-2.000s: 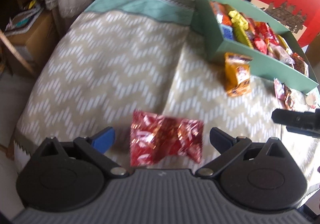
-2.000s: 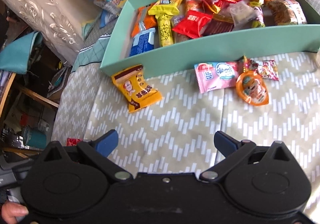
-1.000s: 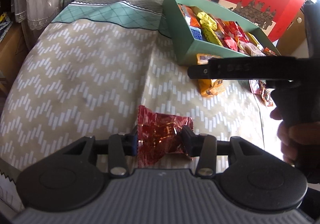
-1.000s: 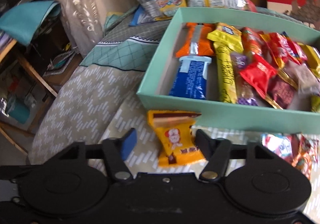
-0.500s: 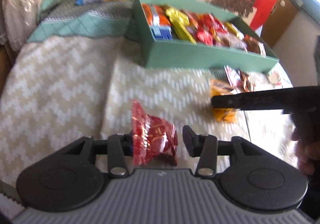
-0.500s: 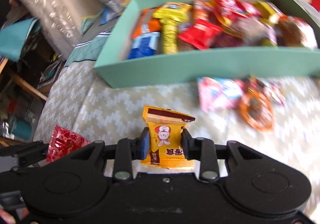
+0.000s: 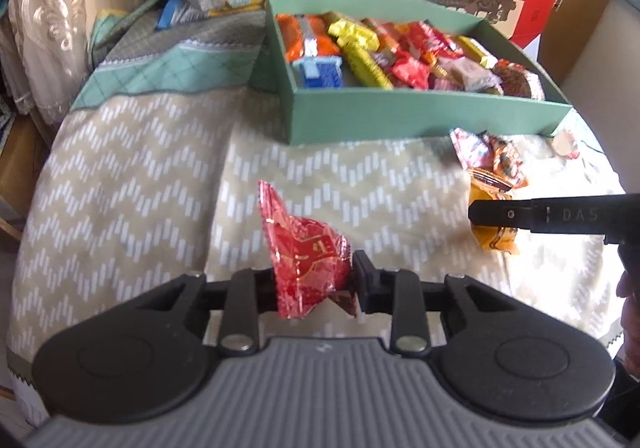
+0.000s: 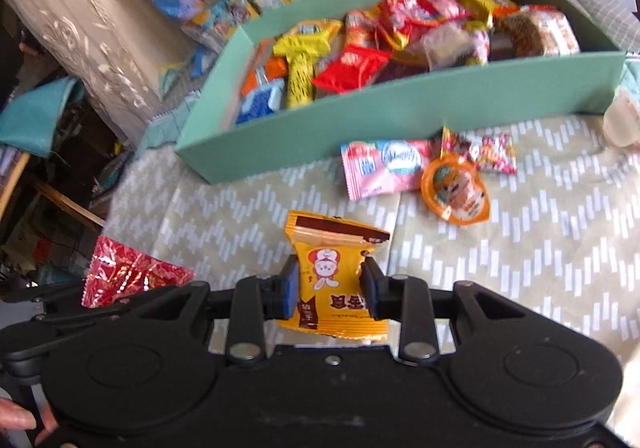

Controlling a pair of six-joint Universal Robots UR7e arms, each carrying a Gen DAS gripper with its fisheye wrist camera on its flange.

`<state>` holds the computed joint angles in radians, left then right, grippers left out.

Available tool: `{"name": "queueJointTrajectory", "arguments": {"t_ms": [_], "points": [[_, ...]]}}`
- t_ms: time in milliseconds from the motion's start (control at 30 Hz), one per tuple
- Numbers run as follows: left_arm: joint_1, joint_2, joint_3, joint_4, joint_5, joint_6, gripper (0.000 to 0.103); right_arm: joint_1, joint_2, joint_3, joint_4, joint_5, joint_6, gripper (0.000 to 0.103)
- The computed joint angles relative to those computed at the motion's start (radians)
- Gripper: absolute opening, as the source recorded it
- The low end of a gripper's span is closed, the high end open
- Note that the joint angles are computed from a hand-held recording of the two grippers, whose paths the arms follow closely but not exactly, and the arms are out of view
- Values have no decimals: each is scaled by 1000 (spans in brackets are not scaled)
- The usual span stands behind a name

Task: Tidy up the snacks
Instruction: 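Lower the red foil bag into the box with left tool while right tool lowers biscuits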

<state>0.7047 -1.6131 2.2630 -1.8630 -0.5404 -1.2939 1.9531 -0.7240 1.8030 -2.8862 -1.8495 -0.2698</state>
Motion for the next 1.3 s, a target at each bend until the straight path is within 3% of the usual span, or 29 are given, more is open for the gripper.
{"name": "queueJointTrajectory", "arguments": {"t_ms": [133,300,467,667,967,1300], "points": [[0,22,-37,-48,21,70,29,-7,-34,4,-18,37,5,31],[37,81,-107,-206,61,240,29,-11,-50,-47,-24,61,20,31],[104,168,-202,-403,81,438,29,-4,-23,-139,-29,53,29,31],[180,236,-297,-533,62,570,30,3,50,-271,2,21,48,31],[254,281,-347,-559,16,612,30,10,143,-390,55,-29,35,31],[277,301,-360,-558,-4,625,29,2,176,-430,94,-47,34,32]]}}
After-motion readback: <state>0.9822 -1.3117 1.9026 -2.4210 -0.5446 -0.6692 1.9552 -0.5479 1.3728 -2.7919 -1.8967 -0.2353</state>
